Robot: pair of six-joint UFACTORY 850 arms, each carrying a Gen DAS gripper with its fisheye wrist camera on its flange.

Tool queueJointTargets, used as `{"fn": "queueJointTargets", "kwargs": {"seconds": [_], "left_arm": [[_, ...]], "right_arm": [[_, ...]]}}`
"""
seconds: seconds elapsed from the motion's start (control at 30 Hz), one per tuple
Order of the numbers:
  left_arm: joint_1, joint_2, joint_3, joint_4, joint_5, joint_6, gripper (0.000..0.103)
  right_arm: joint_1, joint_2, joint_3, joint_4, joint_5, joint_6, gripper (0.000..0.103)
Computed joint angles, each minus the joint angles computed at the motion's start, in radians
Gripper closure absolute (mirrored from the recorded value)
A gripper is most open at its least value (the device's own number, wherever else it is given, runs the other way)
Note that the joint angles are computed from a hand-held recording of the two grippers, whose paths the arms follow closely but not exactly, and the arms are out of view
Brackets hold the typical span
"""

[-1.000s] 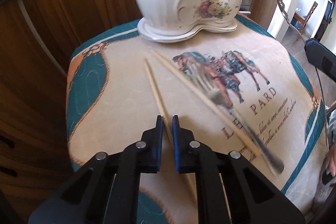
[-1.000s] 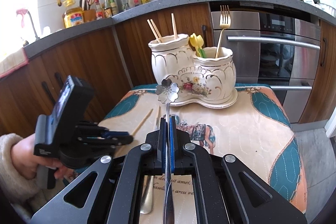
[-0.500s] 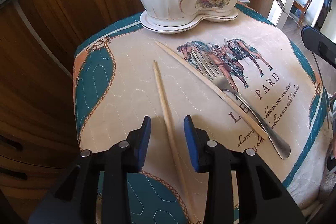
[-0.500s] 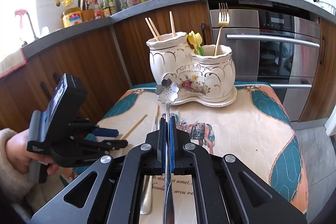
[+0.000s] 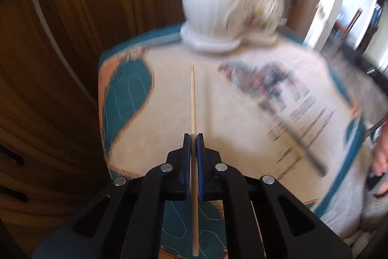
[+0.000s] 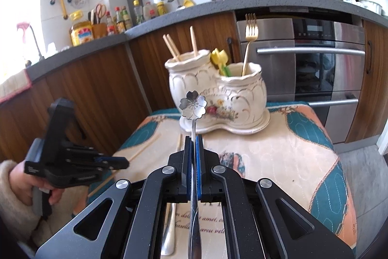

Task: Organize utensils
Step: 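Drop the chopstick into the tall cup while the right tool drops the spoon into the small cup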

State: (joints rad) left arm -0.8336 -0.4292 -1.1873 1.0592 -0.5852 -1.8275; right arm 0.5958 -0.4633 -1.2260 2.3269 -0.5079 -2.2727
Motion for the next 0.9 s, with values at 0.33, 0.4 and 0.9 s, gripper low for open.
{"fn": "queueJointTargets", "kwargs": {"seconds": [0.33, 0.4, 0.9], "left_arm": [[-0.043, 0.065, 0.048, 0.618, -0.141, -0.528, 0.098], [-0.028, 0.064, 0.032, 0.703, -0.148, -0.58, 0.098], [0.098, -0.035, -0.168, 1.026, -0.244, -0.726, 0.098]], "right_arm": [[0.002, -0.008, -0.046, 0.239, -0.087, -0.191, 0.099], [0.0, -0.025, -0.083, 0.255, -0.097, -0.189, 0.099], [-0.015, -0.284, -0.497, 0.432, -0.115, -0.18, 0.099]]}}
